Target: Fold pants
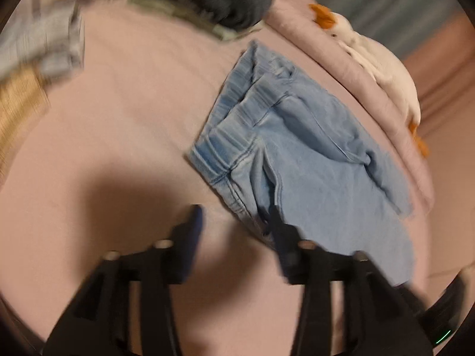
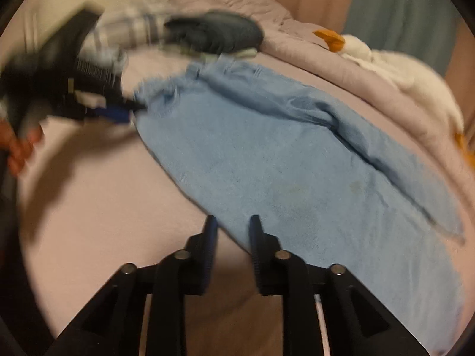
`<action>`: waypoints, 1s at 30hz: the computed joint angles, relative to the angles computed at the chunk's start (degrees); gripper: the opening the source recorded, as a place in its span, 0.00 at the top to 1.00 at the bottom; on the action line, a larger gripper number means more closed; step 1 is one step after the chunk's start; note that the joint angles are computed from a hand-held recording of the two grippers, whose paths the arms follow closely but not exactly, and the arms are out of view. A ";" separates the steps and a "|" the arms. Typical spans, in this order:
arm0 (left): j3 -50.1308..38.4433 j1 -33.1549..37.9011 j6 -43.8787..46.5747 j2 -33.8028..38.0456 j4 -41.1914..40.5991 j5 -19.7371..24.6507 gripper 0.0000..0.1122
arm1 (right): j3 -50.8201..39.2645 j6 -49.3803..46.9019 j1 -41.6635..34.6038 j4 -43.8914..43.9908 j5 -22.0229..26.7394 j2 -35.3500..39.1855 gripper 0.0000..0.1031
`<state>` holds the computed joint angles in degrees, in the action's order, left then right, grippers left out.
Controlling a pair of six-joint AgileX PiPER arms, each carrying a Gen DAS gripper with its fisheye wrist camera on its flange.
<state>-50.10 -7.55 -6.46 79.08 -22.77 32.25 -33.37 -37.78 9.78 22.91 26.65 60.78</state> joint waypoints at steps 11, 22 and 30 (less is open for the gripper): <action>-13.77 -11.82 6.03 17.45 8.79 -2.23 0.45 | -10.87 -15.20 -42.92 6.56 -4.12 19.32 0.75; -16.29 -4.97 27.41 15.05 -1.09 5.05 0.27 | -17.85 -24.04 -58.40 13.38 13.79 19.85 0.64; -50.43 -5.55 17.82 37.13 15.06 10.10 0.17 | -38.37 -27.00 -34.57 21.58 15.18 34.28 0.34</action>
<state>-100.53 -13.10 11.37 116.21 -7.71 42.35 -71.74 -64.77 -24.80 44.49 41.82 95.06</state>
